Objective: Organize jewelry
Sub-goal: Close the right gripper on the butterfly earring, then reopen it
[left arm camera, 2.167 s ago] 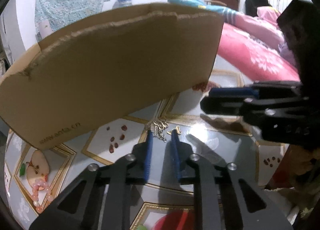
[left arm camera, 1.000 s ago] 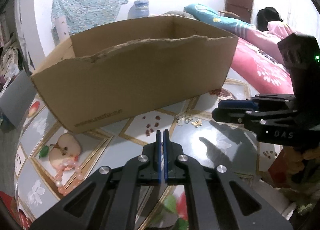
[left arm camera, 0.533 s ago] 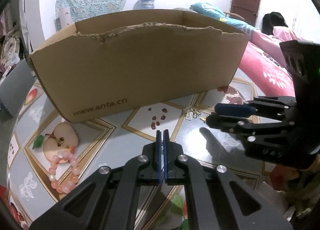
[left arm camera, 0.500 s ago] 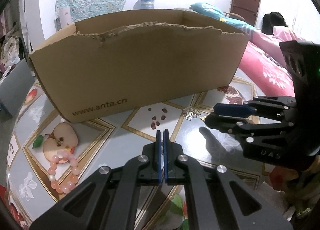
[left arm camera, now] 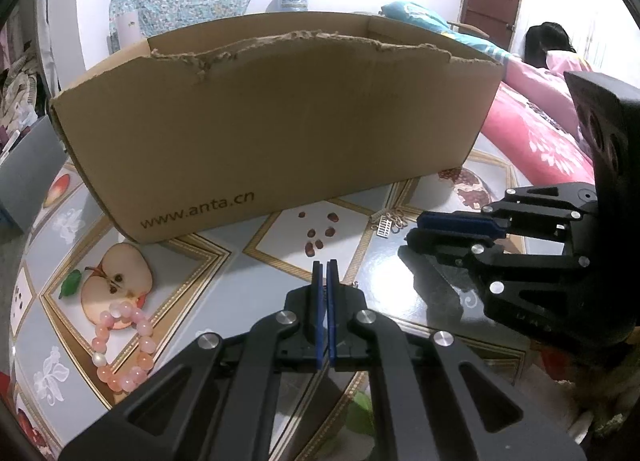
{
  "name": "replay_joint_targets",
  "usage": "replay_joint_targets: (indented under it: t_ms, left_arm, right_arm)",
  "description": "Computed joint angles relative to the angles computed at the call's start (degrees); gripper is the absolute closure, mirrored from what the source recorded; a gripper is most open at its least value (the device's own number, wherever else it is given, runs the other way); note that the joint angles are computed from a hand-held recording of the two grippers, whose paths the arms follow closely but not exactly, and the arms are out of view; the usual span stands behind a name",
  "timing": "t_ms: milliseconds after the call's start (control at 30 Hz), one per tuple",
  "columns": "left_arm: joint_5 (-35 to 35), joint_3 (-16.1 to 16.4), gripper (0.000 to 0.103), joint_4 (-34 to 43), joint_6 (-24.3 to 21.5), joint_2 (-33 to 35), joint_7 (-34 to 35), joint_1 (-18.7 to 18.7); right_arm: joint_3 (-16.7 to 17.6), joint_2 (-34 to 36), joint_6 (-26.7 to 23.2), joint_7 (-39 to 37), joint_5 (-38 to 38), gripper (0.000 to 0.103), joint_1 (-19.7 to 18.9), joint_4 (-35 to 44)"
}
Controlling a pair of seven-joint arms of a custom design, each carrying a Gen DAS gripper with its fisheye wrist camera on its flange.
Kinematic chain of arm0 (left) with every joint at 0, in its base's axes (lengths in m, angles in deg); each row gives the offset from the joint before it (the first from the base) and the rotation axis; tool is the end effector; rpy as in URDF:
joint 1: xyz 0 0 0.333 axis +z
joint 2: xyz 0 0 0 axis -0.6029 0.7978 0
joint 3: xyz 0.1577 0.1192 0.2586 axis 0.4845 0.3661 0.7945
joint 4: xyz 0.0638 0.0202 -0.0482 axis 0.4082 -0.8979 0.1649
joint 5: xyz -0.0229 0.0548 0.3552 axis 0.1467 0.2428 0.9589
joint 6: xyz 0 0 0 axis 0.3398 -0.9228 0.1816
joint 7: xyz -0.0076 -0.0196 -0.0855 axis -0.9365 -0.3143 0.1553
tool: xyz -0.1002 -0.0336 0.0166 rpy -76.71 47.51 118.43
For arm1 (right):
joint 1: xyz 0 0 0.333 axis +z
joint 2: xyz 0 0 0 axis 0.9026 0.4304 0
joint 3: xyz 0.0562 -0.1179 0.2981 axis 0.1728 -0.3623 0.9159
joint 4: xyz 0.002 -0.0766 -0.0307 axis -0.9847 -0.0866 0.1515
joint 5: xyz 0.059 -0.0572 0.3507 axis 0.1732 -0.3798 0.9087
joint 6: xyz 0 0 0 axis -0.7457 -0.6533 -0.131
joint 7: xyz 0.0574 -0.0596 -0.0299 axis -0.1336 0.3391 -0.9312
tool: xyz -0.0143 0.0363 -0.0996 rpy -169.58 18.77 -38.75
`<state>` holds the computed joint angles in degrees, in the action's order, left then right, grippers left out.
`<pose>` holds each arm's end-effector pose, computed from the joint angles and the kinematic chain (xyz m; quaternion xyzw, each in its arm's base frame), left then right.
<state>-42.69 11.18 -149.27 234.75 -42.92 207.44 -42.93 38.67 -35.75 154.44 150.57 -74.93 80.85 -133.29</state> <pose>0.5121 -0.0811 0.4961 -0.3896 0.8496 -0.3331 0.1241 0.3901 0.2889 0.5031 -0.7101 0.6068 -0.2302 0.2731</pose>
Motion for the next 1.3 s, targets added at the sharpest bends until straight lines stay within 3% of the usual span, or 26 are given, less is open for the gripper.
replay_joint_targets:
  t_ms: [833, 900, 1000, 1067, 1200, 1267, 1300]
  left_arm:
    - [0.1, -0.3, 0.102, 0.3, 0.6, 0.5, 0.2, 0.3]
    - [0.0, -0.2, 0.102, 0.2, 0.7, 0.4, 0.3, 0.3]
    - [-0.1, -0.2, 0.102, 0.2, 0.6, 0.3, 0.4, 0.3]
    - [0.0, -0.1, 0.102, 0.1, 0.5, 0.2, 0.5, 0.3]
    - [0.3, -0.1, 0.102, 0.0, 0.4, 0.1, 0.3, 0.2]
    - [0.5, -0.1, 0.102, 0.2, 0.4, 0.2, 0.1, 0.2]
    - [0.6, -0.1, 0.102, 0.2, 0.5, 0.2, 0.1, 0.2]
  right_arm:
    - [0.4, -2.8, 2.2, -4.7, 6.5, 0.102, -1.1, -2.7]
    - [0.5, -3.3, 2.5, -5.3, 7.2, 0.1, -1.3, -2.9]
    - [0.2, -3.5, 2.7, -8.3, 8.8, 0.082, -1.2, -3.0]
    - [0.3, -2.7, 2.4, -10.1, 9.1, 0.078, -1.3, -2.3]
    - [-0.8, -1.4, 2.1, -15.0, 11.3, 0.078, -0.1, -1.6]
    - [-1.3, -1.3, 1.9, -17.2, 12.8, 0.083, 0.6, -1.4]
    - [-1.6, -1.4, 1.8, -18.2, 13.7, 0.091, 0.8, -1.5]
